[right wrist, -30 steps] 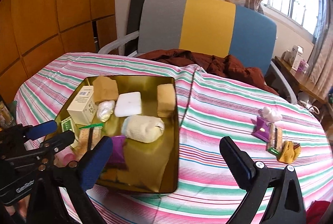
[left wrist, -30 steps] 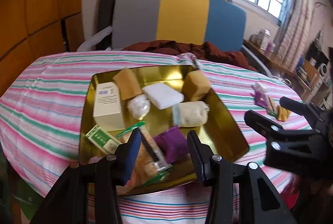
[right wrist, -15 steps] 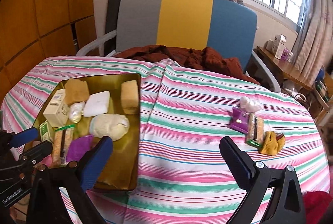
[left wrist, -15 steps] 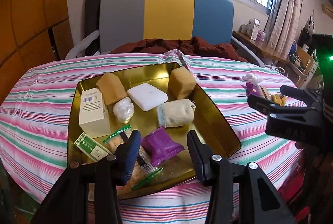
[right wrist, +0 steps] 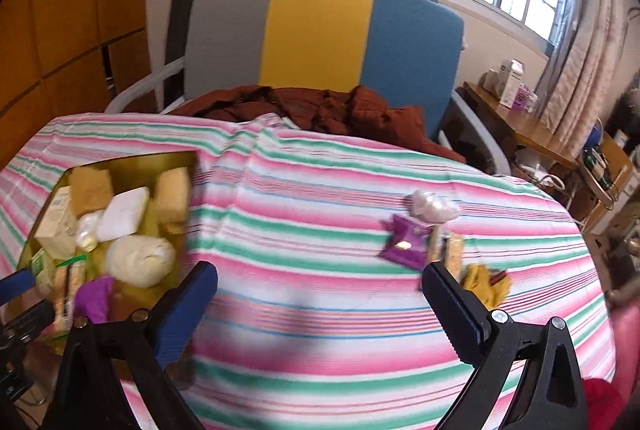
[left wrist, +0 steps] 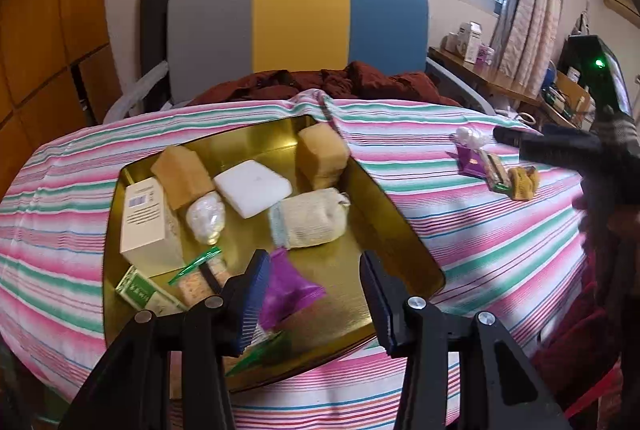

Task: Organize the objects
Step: 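Withdraw both open tools from the tray toward the remaining items, then grasp the purple snack packet with the left tool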

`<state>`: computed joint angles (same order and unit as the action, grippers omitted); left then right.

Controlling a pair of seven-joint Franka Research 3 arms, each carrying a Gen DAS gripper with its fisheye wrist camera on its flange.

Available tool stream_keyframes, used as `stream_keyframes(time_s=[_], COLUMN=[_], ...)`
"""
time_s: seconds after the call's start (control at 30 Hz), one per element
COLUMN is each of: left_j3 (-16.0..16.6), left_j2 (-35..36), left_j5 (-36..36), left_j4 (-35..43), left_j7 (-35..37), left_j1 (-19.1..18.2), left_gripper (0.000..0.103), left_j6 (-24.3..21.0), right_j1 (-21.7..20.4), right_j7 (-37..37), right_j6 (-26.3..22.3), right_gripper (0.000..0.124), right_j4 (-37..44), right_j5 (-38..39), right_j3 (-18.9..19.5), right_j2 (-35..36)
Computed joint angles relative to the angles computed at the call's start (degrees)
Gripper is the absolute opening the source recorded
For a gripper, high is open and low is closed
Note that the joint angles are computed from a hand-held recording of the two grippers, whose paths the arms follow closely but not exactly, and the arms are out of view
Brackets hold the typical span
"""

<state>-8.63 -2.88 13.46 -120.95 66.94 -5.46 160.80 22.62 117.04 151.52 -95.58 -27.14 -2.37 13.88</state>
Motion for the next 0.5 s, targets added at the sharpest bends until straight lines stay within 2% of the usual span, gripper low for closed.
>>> stream_keyframes(time_s=[0.2,0.33,0.4,0.5], left_j3=[-0.48,-1.41,-1.93,-3.09], left_j2=[2.35,5.07,6.92,10.47], left_j5=[-4.51,-5.42,-5.54,-7.13], left_j4=[3.24,7.08,9.65,14.43], left_j7=[5.71,8.03,8.66,10.76], left_j1=[-1.01,-1.79,-2.24,-2.87], left_gripper=[0.047,0.047,0.047,0.047], left_j6=[-0.07,-1.63,-2.86,-4.43], right_j1=[-2.00,-4.43,-5.89,-10.90], right_j7=[10.55,22.75,31.88,35.77], right_j6=[-0.27,-0.42,-0.35,3.15], right_gripper=[0.103,0.103,0.103,0.103], right_j4=[1.89,0.54,-2.17,-5.57], right_j5=[-5.43,-9.64,-11.24,-2.44], right_j3=[-4.97,-8.16,-9.51,-7.57], right_j2=[1.02,0.97,-0.32,-1.88])
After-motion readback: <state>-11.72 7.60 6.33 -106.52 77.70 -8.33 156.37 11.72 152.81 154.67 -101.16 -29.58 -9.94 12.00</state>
